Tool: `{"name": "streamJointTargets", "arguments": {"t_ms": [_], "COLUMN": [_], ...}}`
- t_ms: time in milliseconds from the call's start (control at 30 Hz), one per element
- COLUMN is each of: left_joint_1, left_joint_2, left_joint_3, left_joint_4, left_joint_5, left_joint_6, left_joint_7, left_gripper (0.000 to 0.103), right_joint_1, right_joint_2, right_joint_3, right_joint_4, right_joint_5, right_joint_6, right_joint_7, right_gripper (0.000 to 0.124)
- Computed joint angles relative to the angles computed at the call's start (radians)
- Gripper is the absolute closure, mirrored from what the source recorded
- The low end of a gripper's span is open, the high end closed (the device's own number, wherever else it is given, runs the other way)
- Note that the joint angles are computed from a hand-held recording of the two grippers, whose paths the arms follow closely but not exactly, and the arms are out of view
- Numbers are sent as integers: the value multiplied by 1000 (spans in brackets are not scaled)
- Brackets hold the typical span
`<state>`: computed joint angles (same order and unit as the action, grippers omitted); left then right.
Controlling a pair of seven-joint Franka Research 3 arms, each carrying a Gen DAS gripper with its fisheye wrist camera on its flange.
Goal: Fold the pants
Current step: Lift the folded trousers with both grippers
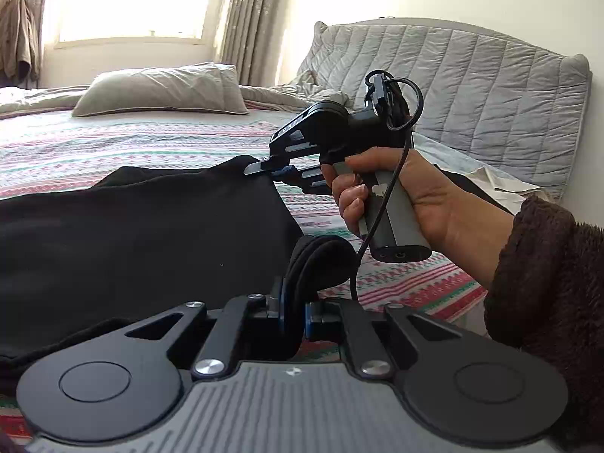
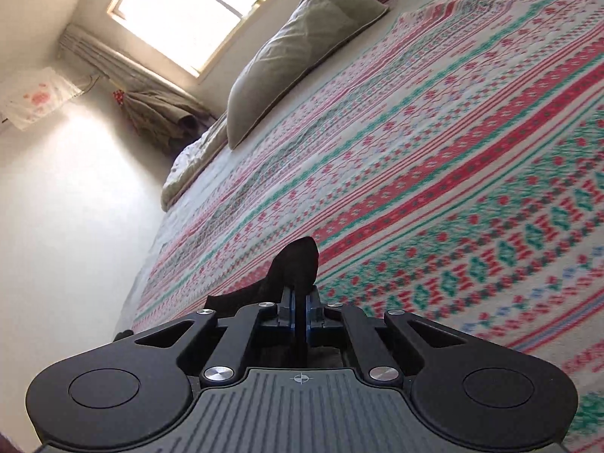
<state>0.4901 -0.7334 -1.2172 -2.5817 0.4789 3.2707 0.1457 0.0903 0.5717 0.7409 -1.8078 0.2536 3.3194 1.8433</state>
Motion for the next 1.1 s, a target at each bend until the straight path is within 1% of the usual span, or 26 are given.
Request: {"name": "streamJointTargets", "arguments": {"t_ms": [100, 167, 233, 333, 367, 433, 500, 567, 633, 700, 833, 867, 933, 1000, 1033, 1067, 1100], "left_joint_1": [24, 9, -13, -60, -75, -90, -108, -127, -163, -199, -285, -309, -335, -388, -417, -447, -478], "left_joint_2": [4, 5, 15, -31, -45, -60, -82, -113, -153, -192, -252, -268, -281, -274, -253, -219, -180], "left_joint_3": [-25, -9, 22, 64, 79, 94, 102, 113, 135, 166, 234, 249, 272, 325, 364, 413, 470], "left_joint_4": [0, -24, -56, -120, -138, -155, -177, -209, -244, -277, -348, -366, -387, -405, -411, -419, -422], "left_joint_5": [-15, -40, -71, -140, -157, -183, -213, -246, -272, -284, -292, -293, -282, -249, -228, -204, -179], "left_joint_6": [53, 80, 122, 171, 178, 179, 179, 182, 170, 148, 94, 73, 49, -7, -28, -31, -29], "left_joint_7": [-12, -24, -35, -51, -51, -46, -57, -83, -113, -139, -214, -239, -272, -270, -257, -237, -210], "left_gripper": [78, 78, 77, 77, 77, 77, 77, 77, 77, 77, 77, 77, 77, 76, 75, 75, 68], "right_joint_1": [-11, -6, 14, -3, 21, 97, 139, 200, 246, 306, 400, 433, 499, 547, 566, 586, 595], "right_joint_2": [-59, -94, -114, -96, -91, -79, -57, -24, 8, 38, 136, 159, 211, 263, 285, 303, 310], "right_joint_3": [-19, -36, -58, -25, -41, -103, -127, -167, -186, -218, -244, -267, -314, -344, -357, -373, -380], "right_joint_4": [-67, -97, -104, -82, -64, -12, 33, 102, 163, 229, 396, 442, 540, 629, 669, 706, 724], "right_joint_5": [22, 26, 24, -20, -29, -33, -36, -27, -20, -12, 2, 9, 20, 27, 30, 34, 41], "right_joint_6": [22, 31, 44, 62, 59, 41, 28, 5, -12, -32, -89, -112, -158, -208, -238, -273, -299], "right_joint_7": [30, 55, 84, 125, 135, 145, 144, 140, 118, 90, 33, 29, 25, 15, 9, 8, -1], "right_gripper": [120, 121, 121, 121, 121, 121, 121, 121, 121, 121, 121, 121, 121, 121, 121, 121, 118]}}
